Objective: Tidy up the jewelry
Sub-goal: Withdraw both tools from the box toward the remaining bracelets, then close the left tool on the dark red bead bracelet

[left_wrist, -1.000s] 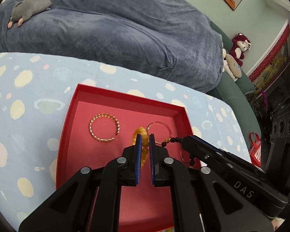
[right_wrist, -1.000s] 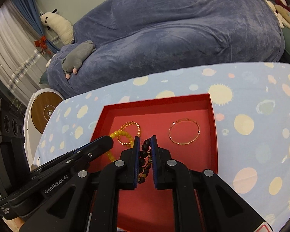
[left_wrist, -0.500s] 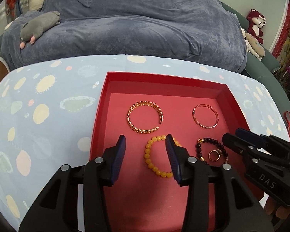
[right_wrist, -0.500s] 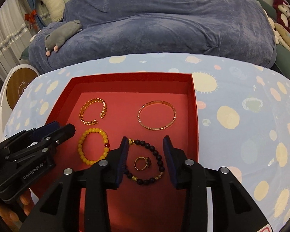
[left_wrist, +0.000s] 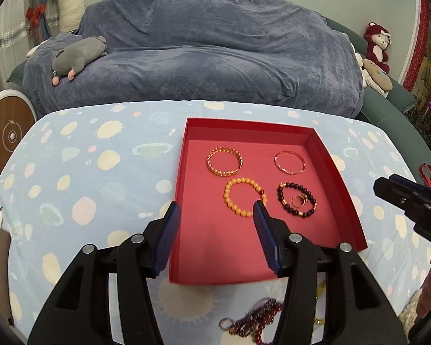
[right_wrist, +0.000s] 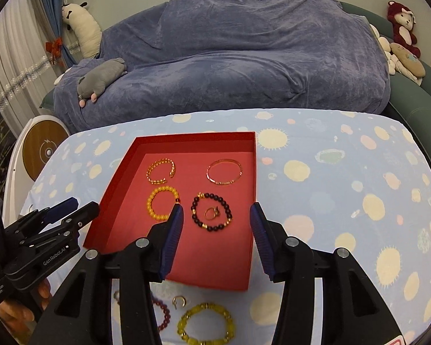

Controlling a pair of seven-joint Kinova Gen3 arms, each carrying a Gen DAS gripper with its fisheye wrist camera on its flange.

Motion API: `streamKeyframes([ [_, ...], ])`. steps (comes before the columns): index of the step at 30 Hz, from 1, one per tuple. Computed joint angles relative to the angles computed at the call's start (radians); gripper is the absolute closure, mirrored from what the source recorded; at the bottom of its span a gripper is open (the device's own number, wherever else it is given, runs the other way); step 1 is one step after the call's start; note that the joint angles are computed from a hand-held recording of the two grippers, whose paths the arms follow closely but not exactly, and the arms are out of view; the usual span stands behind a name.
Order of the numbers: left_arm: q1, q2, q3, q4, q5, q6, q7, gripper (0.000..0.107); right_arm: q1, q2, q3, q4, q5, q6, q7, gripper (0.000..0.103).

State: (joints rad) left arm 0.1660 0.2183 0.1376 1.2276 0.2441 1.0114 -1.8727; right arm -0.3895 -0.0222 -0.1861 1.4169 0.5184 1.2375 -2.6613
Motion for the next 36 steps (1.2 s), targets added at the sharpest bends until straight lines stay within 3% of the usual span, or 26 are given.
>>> streamKeyframes([
  [13, -0.009, -0.199, -0.022, 0.329, 0.021, 0.023, -0.038, 0.057, -0.091, -0.095, -0.158, 0.173, -0.032, 0.119, -0.271, 0.056],
  [22, 0.025, -0.171, -0.01, 0.361, -0.01, 0.007, 0.053, 0.058, -0.15, -0.083, -0.17, 0.208, -0.042, 0.139, -0.309, 0.056],
  [24, 0.03, -0.162, -0.007, 0.359, -0.013, 0.003, 0.061, 0.062, -0.151, -0.084, -0.165, 0.216, -0.05, 0.131, -0.312, 0.056],
  [28, 0.038, -0.162, -0.004, 0.368, -0.021, -0.012, 0.06, 0.084, -0.147, -0.089, -0.157, 0.225, -0.061, 0.121, -0.316, 0.056],
  [31, 0.019, -0.159, -0.014, 0.362, 0.026, 0.012, 0.011, 0.099, -0.137, -0.097, -0.151, 0.236, -0.074, 0.106, -0.324, 0.056],
  [36, -0.018, -0.185, -0.035, 0.376, 0.089, 0.039, -0.041, 0.1, -0.126, -0.098, -0.154, 0.244, -0.084, 0.104, -0.329, 0.056],
])
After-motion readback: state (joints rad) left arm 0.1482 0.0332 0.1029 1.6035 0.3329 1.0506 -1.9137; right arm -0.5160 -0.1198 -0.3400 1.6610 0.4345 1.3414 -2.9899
